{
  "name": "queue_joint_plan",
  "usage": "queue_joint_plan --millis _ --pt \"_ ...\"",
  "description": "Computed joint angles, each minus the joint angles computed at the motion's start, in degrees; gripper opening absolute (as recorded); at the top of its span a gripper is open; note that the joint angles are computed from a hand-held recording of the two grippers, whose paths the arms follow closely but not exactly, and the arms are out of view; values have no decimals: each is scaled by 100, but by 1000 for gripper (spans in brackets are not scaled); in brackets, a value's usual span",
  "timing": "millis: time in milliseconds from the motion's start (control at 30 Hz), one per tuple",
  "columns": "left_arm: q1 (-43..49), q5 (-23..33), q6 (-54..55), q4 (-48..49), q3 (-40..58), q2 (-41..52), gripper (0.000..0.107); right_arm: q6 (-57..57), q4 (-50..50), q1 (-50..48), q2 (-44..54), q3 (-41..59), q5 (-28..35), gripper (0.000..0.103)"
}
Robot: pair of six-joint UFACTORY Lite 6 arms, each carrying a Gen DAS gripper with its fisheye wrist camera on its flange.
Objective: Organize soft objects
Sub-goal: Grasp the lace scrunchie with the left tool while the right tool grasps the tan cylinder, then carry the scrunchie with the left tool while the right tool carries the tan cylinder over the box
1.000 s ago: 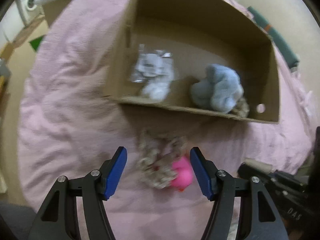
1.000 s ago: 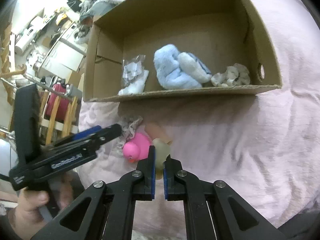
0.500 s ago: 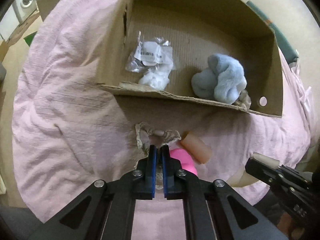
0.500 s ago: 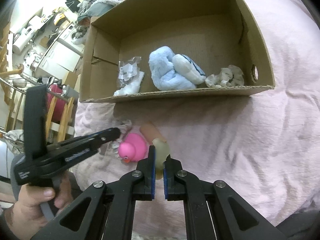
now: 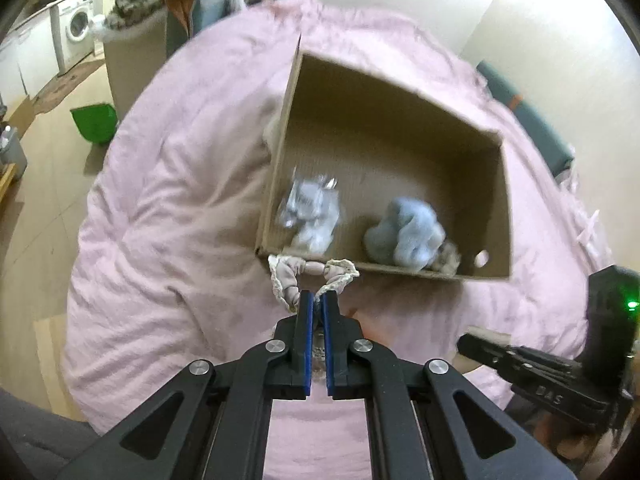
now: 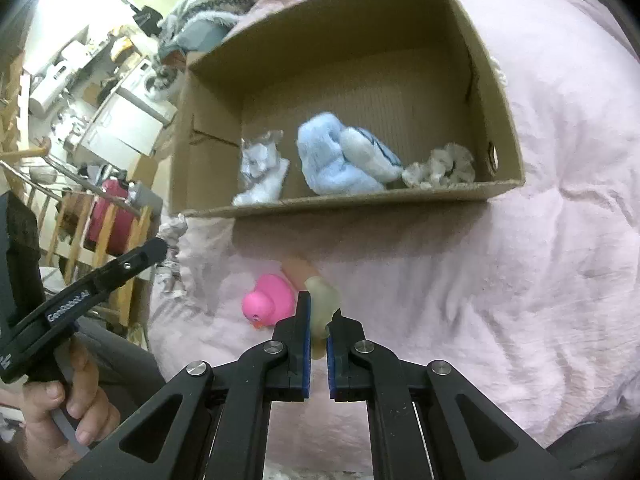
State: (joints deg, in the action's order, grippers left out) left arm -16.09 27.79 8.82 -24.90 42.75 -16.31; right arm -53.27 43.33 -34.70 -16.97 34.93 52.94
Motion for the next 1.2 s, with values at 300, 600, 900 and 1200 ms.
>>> queue_joint_plan --millis 300,600,900,1200 --pt "-364 -44 -700 687 389 -951 5 -572 663 -839 -548 540 912 8" --pt "-417 -330 -496 913 1542 201 5 -544 1066 -1083 153 1691 1092 8" --pt "-802 -1009 -1091 1785 2032 1510 5 -290 980 -619 1362 2266 96 8" --pt "-781 -1272 -1509 2136 2026 2298 5 64 522 -21 1784 1919 -760 8"
